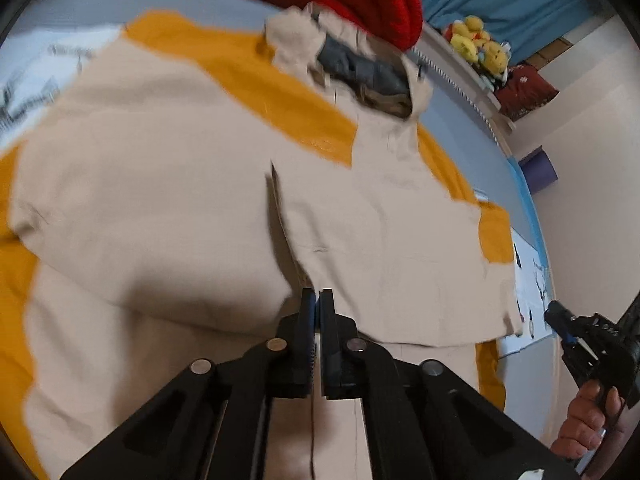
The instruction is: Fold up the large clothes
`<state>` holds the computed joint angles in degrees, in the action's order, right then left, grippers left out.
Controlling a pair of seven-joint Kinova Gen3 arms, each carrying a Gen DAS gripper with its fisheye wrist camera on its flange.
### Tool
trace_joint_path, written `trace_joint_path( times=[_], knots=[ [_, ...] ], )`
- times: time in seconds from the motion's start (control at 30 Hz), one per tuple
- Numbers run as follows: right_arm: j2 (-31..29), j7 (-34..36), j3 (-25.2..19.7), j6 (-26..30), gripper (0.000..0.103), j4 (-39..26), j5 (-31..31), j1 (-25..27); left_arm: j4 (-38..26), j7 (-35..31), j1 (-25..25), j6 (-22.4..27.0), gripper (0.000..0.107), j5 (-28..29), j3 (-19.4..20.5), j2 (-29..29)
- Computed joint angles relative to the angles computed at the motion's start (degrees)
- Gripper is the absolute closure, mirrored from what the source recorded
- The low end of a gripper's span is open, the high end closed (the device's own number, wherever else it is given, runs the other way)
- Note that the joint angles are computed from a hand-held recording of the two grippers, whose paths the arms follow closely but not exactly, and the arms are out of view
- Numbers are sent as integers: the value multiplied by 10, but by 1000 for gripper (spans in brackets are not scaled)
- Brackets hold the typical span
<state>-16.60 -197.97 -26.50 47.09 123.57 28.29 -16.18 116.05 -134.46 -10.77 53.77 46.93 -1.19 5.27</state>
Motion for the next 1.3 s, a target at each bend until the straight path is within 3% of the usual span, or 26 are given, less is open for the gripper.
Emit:
trace_joint_path(
  times=[0.07,0.17,0.27,0.4,0.47,0.6,0.7,0.77,0.83,0.93,0.97,1.0,1.1,1.2,1.3],
  knots=[
    [4,0,-9,-4,91,1,0,17,-4,24,-7,-30,107,-9,-3,-36],
    [12,-15,-13,-5,91,1,12,20,-14,94,-62,-100,107,-74,42,-77],
    [23,-21,-5,-13,91,3,15,11,-24,164,-75,-137,107,-138,31,-73],
    [44,-8,16,-42,91,9,4,-3,-56,231,-43,-87,107,-166,-33,-33],
    [51,4,31,-64,91,16,-9,-8,-55,236,-27,-94,107,-176,-57,-38],
    [63,13,54,-112,91,36,-29,-12,-50,180,-59,-83,102,-121,-57,-45],
    [69,47,75,-130,91,47,-73,-7,-73,190,-54,-51,82,-138,-49,-23],
    [70,61,88,-146,91,58,-95,-6,-88,217,-43,-26,82,-161,-53,2],
    [75,79,118,-147,92,61,-114,-29,-89,209,-63,-12,82,-148,-37,18],
    [84,46,115,-100,91,38,-82,-53,-88,195,-67,-7,84,-146,-27,33],
    [89,37,93,-76,91,24,-59,-47,-84,187,-74,-14,98,-146,-15,34],
    [88,37,66,-53,91,11,-36,-37,-80,188,-87,-22,103,-155,6,32],
    [87,47,10,-18,92,-24,34,-24,-55,198,-70,-86,106,-175,6,-8],
    [76,7,28,-51,91,-3,74,-45,-44,238,-15,-147,105,-235,-17,-41],
    [86,11,56,-57,91,11,44,-49,-55,294,-3,-139,104,-288,-16,-27]
  ],
)
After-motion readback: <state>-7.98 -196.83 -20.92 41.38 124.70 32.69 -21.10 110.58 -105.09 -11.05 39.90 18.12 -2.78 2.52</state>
